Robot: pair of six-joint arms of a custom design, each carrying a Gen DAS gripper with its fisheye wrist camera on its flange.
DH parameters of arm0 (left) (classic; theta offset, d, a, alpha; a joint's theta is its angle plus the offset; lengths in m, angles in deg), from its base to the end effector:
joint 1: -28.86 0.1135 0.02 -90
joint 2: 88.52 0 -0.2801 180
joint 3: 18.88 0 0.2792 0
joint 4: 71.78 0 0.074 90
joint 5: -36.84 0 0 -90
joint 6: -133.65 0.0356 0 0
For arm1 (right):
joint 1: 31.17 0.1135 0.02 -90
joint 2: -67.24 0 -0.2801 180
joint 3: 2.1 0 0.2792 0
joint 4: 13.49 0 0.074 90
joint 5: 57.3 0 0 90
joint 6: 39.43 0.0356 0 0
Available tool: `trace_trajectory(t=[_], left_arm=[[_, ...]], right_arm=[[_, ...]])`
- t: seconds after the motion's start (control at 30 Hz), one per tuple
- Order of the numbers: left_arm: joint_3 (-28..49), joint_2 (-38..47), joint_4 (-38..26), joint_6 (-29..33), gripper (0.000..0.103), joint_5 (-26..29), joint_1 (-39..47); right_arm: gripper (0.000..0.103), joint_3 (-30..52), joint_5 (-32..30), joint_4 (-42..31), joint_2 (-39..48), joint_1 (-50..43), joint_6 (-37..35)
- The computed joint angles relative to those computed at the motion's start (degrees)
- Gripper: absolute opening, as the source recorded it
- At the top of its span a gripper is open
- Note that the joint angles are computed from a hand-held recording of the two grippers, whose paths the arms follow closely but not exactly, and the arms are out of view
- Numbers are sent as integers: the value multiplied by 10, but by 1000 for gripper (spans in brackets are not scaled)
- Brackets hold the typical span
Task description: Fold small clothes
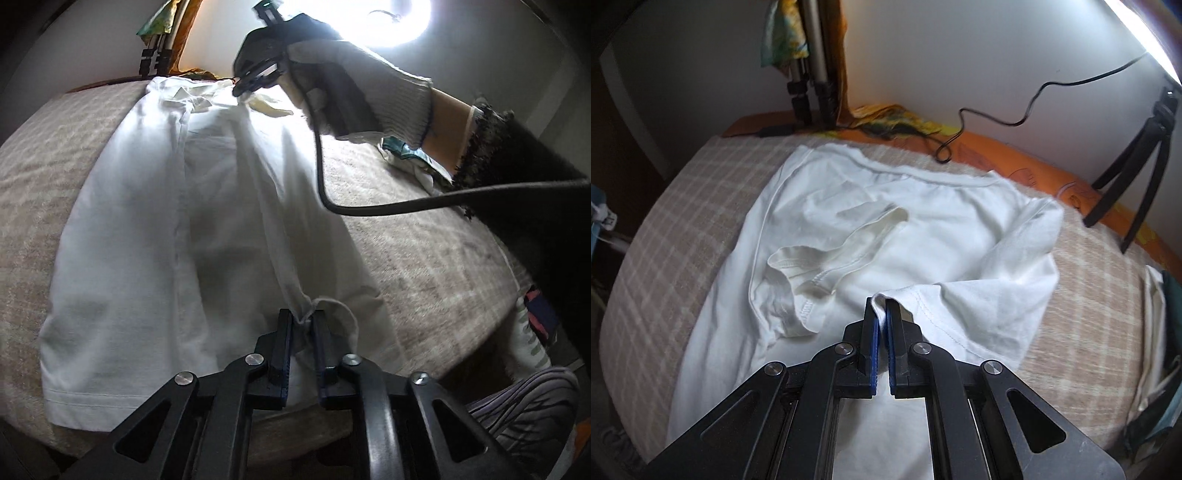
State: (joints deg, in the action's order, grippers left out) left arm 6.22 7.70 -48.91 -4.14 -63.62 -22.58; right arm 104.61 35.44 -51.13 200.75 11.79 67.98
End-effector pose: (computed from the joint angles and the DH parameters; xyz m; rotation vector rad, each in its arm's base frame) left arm 0.1380 -0.1627 0.0464 -0.0075 2.4778 -0.5725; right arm 0.3739 0.3459 0.0919 -0.5873 2.6570 0.2541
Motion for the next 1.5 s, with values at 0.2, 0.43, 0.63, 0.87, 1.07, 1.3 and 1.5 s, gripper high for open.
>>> trace_trajectory(t=[0.2, 0.43, 0.63, 0.87, 1.07, 1.3, 1.5], left_arm=[[-8, -93, -109, 57, 55, -11, -6], [-62, -271, -275, 114, 55, -7, 67], [-79, -423, -391, 219, 55, 82, 260], [-40, -407, -392, 319, 55, 107, 367], [-27, -365, -352, 363, 53, 152, 435], [-17, -330, -332, 389, 53, 166, 467], [-7, -292, -315, 396, 53, 174, 495]], right_arm=[[28, -83, -85, 68, -66, -26, 18], [29, -198, -97, 162, -145, -125, 102], [34, -139, -85, 127, -72, -132, 110], [3, -60, -41, 44, -33, -98, 47], [3, 43, -38, -25, -13, -90, 28], [3, 238, -54, -97, 122, -63, 50], [33, 246, -152, -38, 149, -73, 114]])
